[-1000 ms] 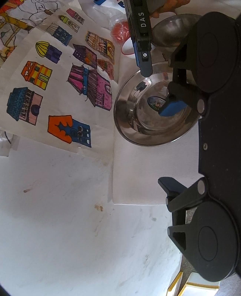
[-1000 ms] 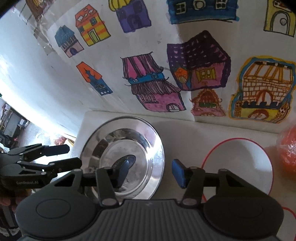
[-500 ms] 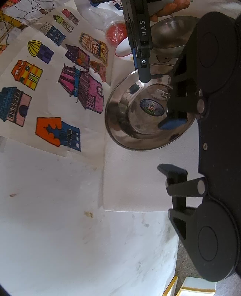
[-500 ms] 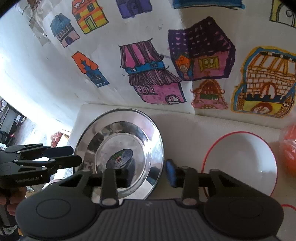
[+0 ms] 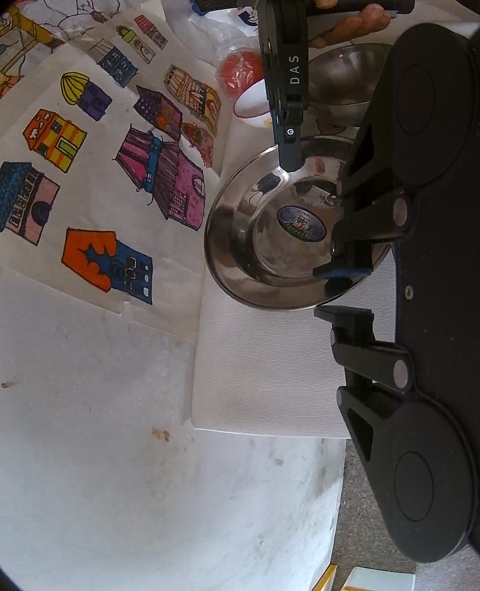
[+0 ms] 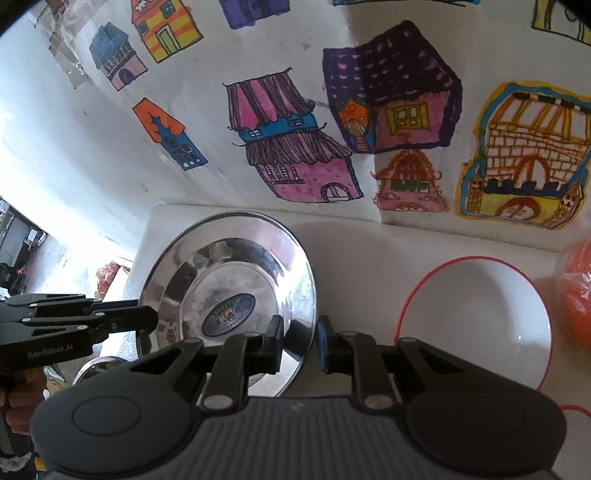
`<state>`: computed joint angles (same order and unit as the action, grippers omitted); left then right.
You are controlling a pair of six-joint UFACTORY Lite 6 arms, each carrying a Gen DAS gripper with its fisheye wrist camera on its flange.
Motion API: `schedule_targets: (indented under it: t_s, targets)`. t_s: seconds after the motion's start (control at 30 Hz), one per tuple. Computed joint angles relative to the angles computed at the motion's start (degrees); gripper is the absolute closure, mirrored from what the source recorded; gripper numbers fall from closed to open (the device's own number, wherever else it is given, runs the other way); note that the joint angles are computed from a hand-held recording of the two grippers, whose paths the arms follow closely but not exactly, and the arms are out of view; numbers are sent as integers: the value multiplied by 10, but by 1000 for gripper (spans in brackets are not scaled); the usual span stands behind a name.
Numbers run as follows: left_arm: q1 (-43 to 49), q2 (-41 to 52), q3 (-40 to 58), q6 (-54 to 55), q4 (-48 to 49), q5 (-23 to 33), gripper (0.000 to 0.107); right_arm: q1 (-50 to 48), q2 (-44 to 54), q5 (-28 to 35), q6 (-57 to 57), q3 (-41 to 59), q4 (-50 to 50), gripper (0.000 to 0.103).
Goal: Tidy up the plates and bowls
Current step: 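Lift the logo plate with the left gripper and carry it over the large plate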
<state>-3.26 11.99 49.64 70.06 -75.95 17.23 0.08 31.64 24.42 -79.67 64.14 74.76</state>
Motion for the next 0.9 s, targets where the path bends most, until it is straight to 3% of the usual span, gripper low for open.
schedule_targets:
  t_s: [0.57, 0.9]
  targets:
    - [31, -45, -19, -49, 35, 18, 96, -19, -44, 26, 14, -9, -15, 85]
    - [32, -85, -28, -151, 133, 24, 97, -7, -81, 21, 16, -28, -6, 86]
